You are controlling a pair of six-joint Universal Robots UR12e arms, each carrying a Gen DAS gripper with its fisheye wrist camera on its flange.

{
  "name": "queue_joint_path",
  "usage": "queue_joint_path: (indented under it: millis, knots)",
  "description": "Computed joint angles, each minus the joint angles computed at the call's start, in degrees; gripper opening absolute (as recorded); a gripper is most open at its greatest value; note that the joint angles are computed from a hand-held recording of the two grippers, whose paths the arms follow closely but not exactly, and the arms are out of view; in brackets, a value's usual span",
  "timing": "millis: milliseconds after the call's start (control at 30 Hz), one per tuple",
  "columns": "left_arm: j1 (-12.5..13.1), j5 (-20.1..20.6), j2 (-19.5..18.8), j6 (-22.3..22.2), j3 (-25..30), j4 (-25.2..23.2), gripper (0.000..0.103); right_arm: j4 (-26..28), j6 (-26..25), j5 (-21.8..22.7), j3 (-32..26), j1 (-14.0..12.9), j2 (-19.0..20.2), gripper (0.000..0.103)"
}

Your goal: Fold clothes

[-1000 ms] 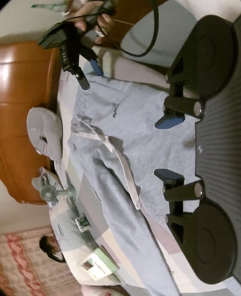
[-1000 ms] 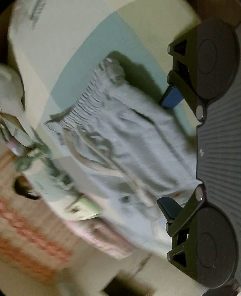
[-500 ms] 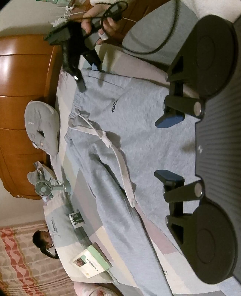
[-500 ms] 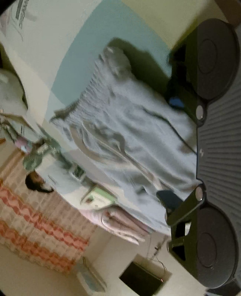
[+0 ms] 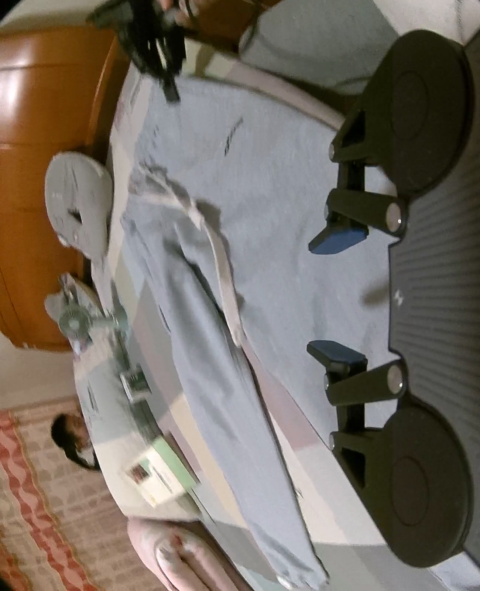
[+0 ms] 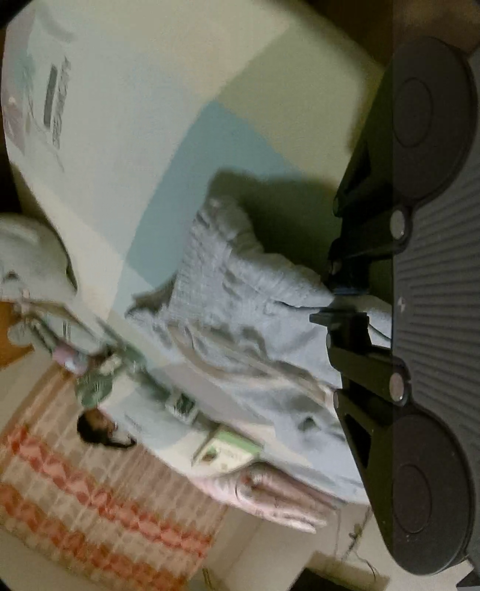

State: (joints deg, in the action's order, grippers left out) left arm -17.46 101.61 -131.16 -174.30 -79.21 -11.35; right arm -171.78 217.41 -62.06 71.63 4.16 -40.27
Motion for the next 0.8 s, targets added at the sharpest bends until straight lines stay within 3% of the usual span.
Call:
queue_joint_path:
  millis: [167,267,367,433,467,533,633,800]
  knots:
    - [0.9,3.6,1.0,-1.0,-1.3,-1.8,0.053,3.5,-1.4,-2.6,2.1,-0.1,-1.6,0.017]
    - [1.8,5.7,2.1,-2.7,-2.8,-2.9,0.053,4.0,-3.2,-7.5,4.0,0.4,-3.7,0.025]
    - [3.1,7.7,3.7,-5.8,-5.1,-4.4,0.057,2.8,-5.4,-12.9,5.8,1.2,-5.8,0.04]
    - [4.2,8.8,4.8,-8.2,-6.8,-5.3,0.058,1.5,-6.8,-15.7,6.2,1.8,-6.6,0.058]
    - [4.8,9.1,5.3,-9.9,-7.7,-5.9,0.058,1.0,-7.6,-16.4,6.0,2.1,-6.7,0.06]
    - [6.0,9.2,6.4,-13.2,-9.4,-7.0,0.059,0.5,-9.4,-16.6,5.1,2.6,-6.7,0.066]
    - [7.9,7.7,7.9,-17.7,-12.2,-7.2,0.06,1.3,-13.0,-12.9,2.2,3.6,-5.5,0.076]
    - [11.0,1.1,10.2,-27.4,-17.6,-5.6,0.068,7.0,-21.5,-7.4,-4.5,6.3,-2.5,0.081]
